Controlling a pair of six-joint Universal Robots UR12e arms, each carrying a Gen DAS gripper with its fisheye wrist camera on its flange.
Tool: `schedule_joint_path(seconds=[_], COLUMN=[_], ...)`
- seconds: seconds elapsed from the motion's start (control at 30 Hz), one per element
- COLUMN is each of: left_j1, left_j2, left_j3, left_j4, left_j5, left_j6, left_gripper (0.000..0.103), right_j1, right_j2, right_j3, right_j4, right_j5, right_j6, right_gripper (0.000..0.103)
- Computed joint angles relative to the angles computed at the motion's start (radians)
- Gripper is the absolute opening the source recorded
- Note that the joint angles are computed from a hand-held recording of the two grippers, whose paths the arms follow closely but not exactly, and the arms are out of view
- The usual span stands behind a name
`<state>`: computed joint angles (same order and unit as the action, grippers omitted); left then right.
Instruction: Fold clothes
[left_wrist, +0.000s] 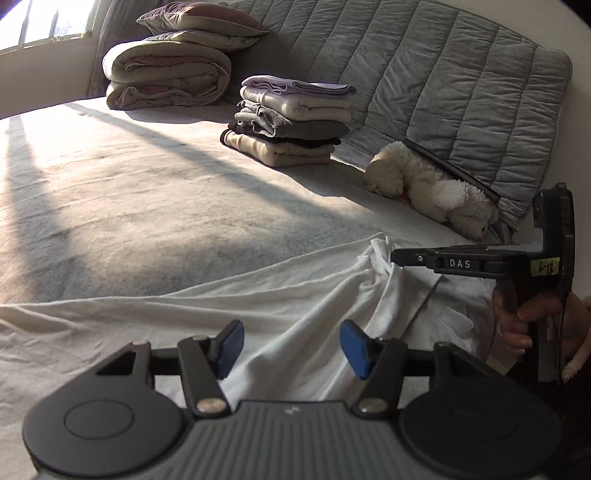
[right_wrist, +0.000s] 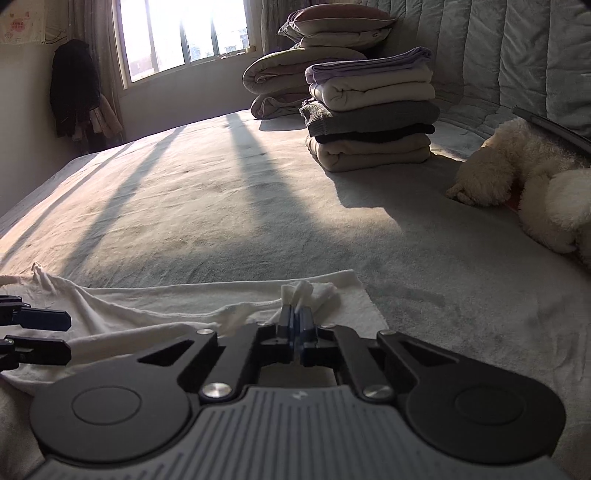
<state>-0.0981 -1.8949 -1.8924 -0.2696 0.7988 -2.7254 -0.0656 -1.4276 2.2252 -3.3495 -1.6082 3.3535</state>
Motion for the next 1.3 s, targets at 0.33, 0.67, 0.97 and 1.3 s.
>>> schedule_joint_path(seconds=[0.33,0.67,0.97,1.3], left_j1=[-0.087,-0.163,-0.205,-0.21], left_j2=[-0.027,-0.104,-0.177,-0.195], left_j3=[0.093,0.287,0.429,0.426], left_j4=[-0.117,-0.38,-0.614,-0.569], left_j5=[0.12,0.129,0.134,0.081], left_j6=[-0.021,0.018,0.085,0.063], left_gripper=[0.054,0.038,0.018,0.003], right_j1=[-0.056,-0.13,-0.114,-0.068], right_j2=[-0.067,-0.058,-0.051,-0.012], right_j3=[0.07,0.081,0.069,0.037], right_j4=[-0.001,-0.064,-0.062,-0.054], right_j5=[0.064,0.309,0.28,0.104], right_j6=[0.108,0.304,0.372,0.409], right_gripper=[0.002,0.022,0.044,0.029])
